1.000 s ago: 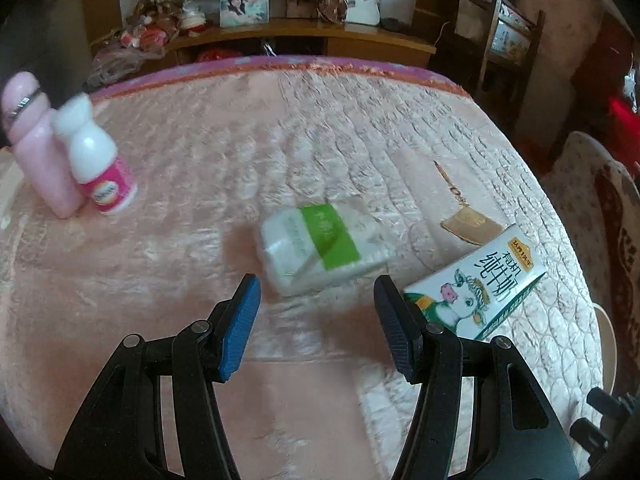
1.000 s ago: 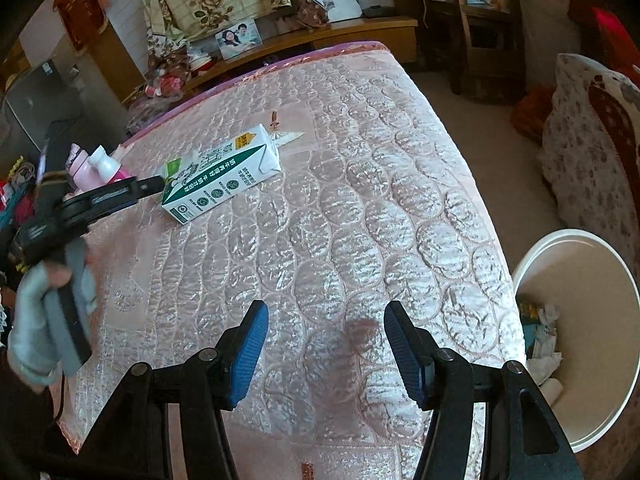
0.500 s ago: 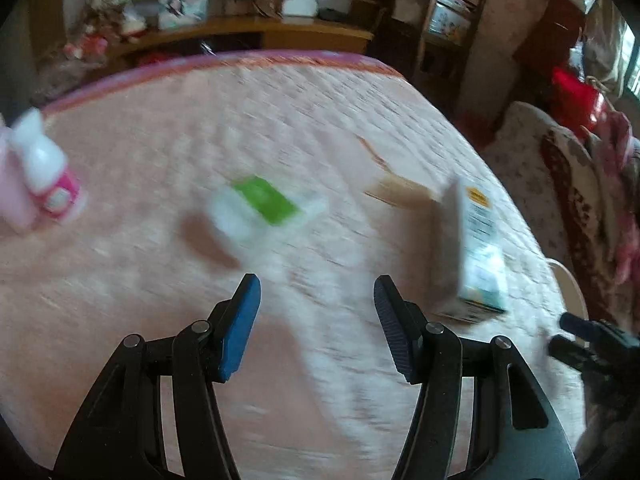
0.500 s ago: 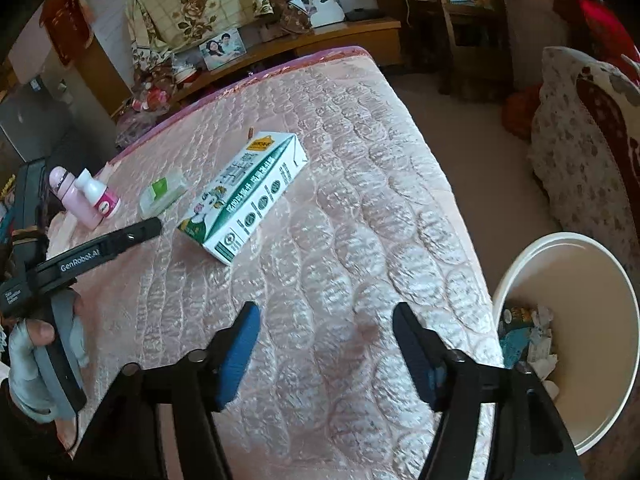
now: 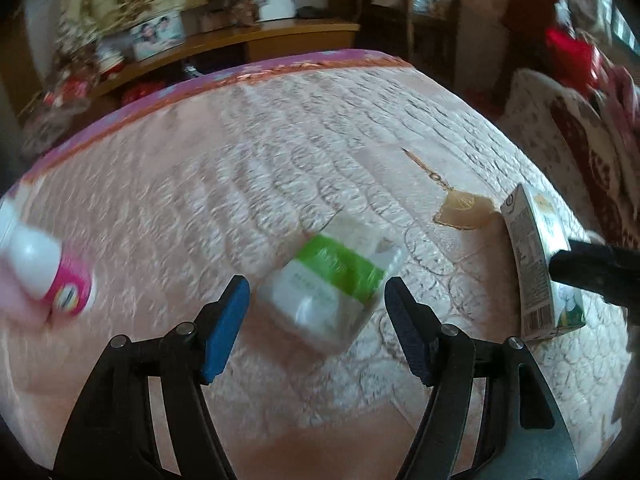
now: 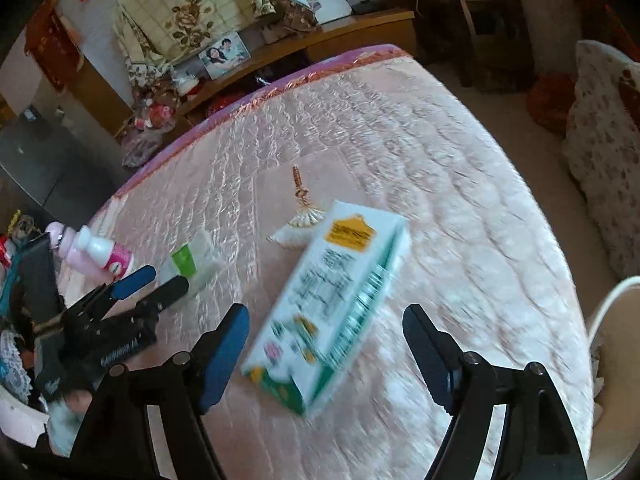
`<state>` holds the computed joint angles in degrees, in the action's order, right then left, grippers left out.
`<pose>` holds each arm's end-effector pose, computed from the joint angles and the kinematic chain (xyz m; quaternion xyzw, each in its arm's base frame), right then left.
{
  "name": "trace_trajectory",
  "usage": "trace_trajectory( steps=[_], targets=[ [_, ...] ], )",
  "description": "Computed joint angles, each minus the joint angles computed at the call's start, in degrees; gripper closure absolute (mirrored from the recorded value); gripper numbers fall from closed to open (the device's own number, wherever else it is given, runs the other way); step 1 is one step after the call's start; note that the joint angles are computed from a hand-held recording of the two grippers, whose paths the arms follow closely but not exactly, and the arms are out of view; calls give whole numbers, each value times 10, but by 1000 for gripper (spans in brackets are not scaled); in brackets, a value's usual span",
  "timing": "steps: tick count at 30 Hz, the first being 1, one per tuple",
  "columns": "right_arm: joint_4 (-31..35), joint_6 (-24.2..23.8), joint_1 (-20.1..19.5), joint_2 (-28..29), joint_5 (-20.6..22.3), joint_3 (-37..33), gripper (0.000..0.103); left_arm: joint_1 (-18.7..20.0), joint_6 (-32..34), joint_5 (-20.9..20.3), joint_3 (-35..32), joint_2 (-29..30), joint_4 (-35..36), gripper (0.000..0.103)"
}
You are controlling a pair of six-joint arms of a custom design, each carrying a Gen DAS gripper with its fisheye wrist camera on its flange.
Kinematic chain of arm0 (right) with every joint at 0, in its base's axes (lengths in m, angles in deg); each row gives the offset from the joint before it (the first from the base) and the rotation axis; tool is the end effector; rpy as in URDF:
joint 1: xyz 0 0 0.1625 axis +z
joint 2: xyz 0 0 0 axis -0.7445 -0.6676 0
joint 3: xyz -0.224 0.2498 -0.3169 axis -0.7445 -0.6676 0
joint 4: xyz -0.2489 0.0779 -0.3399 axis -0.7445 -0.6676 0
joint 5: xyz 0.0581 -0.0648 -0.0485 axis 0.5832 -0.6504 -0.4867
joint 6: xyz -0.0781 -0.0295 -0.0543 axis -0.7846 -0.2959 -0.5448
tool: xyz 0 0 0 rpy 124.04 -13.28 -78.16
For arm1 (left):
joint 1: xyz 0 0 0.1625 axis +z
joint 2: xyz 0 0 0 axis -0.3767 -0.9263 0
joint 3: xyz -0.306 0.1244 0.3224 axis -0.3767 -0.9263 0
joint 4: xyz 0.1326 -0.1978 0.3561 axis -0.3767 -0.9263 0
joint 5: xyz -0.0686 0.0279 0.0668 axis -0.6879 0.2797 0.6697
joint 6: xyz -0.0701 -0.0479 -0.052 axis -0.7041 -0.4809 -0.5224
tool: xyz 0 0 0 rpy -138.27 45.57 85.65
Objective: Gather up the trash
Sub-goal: 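Grasp the white-green tissue pack with the left tool while the right tool grasps the milk carton, then carry both items over the white bucket and open both tools to drop them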
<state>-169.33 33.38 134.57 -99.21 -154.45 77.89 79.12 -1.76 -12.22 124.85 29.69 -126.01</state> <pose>0.0448 -0.7296 0.3042 -0.0625 -0.9175 0.3144 0.2352 -0.3299 -0.8522 -0.0155 0.3711 0.8773 -0.1513 0.2640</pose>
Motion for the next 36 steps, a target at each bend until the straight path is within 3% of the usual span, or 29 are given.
trace_trajectory(
  steps=[4, 7, 9, 10, 14, 19, 27, 36],
  targets=[
    [13, -3, 8, 32, -38, -35, 26, -4, 33, 22, -26, 20, 28, 34],
    [27, -4, 8, 45, -59, -49, 26, -3, 11, 24, -44, 29, 43, 35],
    [17, -21, 10, 49, -67, -49, 26, -2, -17, 18, -42, 27, 47, 42],
    [14, -30, 10, 50, -70, -49, 32, -3, -25, 16, -37, 23, 43, 47],
    [2, -62, 6, 30, -55, -20, 44, -9, -78, 5, 21, -14, 23, 66],
    [-19, -73, 1, -27, -16, 51, 44, -24, -108, -5, 126, -67, -32, 72],
    [-70, -90, 1, -112, -10, 169, 44, -66, -130, -17, 270, -126, -112, 72],
    [-110, -88, -8, -181, -8, 251, 44, -112, -160, -16, 346, -141, -166, 72]
  ],
)
